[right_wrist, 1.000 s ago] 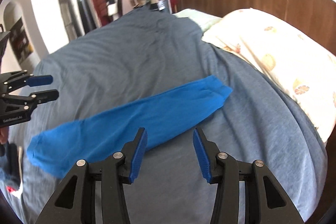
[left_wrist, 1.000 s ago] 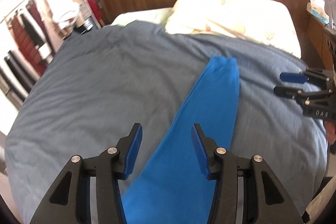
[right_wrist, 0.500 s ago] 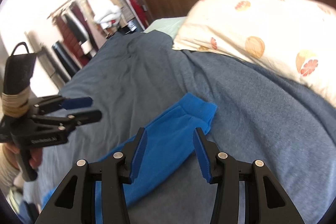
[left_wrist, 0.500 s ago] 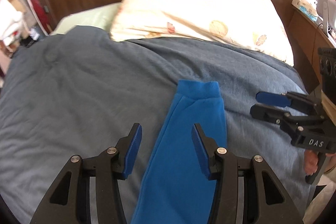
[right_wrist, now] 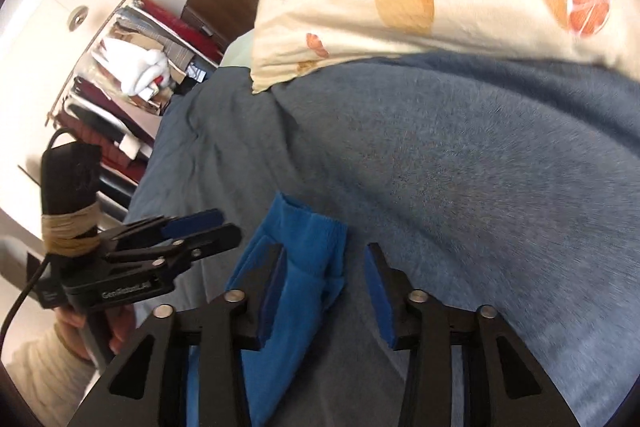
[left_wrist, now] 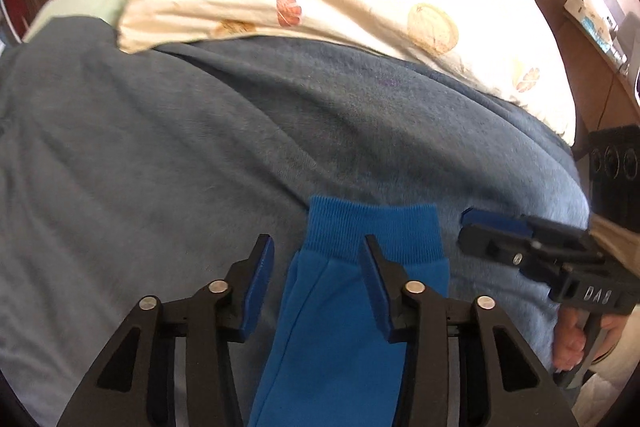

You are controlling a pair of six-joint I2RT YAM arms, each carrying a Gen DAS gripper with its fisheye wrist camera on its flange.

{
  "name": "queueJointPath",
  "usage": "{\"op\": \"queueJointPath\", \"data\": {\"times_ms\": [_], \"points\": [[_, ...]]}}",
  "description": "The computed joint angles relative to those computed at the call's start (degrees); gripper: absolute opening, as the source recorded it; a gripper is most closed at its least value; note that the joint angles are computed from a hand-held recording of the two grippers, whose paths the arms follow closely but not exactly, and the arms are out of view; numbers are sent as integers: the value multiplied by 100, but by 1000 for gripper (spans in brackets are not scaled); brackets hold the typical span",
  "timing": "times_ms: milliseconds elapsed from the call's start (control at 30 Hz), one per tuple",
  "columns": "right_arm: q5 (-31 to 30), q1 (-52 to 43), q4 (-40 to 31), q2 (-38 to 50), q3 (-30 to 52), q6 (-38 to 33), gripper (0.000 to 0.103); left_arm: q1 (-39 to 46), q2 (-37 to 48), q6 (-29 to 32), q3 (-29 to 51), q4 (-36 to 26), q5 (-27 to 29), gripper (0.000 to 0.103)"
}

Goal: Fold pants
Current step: 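Grasp the cuff end with the left gripper while the right gripper grasps beside it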

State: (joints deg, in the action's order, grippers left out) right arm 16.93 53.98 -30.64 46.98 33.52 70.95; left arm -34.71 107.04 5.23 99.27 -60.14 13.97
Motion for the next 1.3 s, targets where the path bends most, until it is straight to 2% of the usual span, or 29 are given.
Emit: {"op": "queueJointPath", "data": {"times_ms": [200, 533, 667, 700, 767, 867, 933, 1000, 1033, 1100, 1167, 1300], "points": [[-556, -502, 937, 394, -331, -344, 36, 250, 630, 58, 297, -109, 543, 39], [-1534, -1070, 2282, 1192, -812, -449, 36, 449, 1341, 201, 641, -445, 1313, 35], [-1757, -1216, 2599, 1560, -806, -565, 36, 444, 1345, 167, 594, -369, 1323, 30], [-1775, -1234, 2652, 1637, -794, -589, 33, 422, 1308, 153, 560, -326, 1291, 28], [-1799, -1268, 2670, 1739, -751, -591, 26, 381, 1061, 177, 366, -183, 1175, 23], [-1680, -1194, 2516, 1532, -713, -482, 19, 278, 617, 190, 149, 23, 1107, 20], [-1337, -992, 2130, 1235, -549, -431, 17, 188, 398, 222, 120, 173, 1084, 19], [-664, -633, 1407, 1012, -151, -490, 17, 99, 429, 256, 248, 168, 1017, 19], [-321, -462, 1035, 1059, 106, -535, 17, 38, 483, 293, 320, 179, 875, 11], [48, -307, 611, 1325, 490, -631, 16, -82, 746, 279, 542, 117, 640, 12], [-4, -387, 537, 1661, 627, -764, 16, -100, 970, 238, 628, 70, 592, 12], [-649, -822, 1111, 1702, 213, -748, 17, -70, 1111, 127, 577, 106, 728, 12]]}}
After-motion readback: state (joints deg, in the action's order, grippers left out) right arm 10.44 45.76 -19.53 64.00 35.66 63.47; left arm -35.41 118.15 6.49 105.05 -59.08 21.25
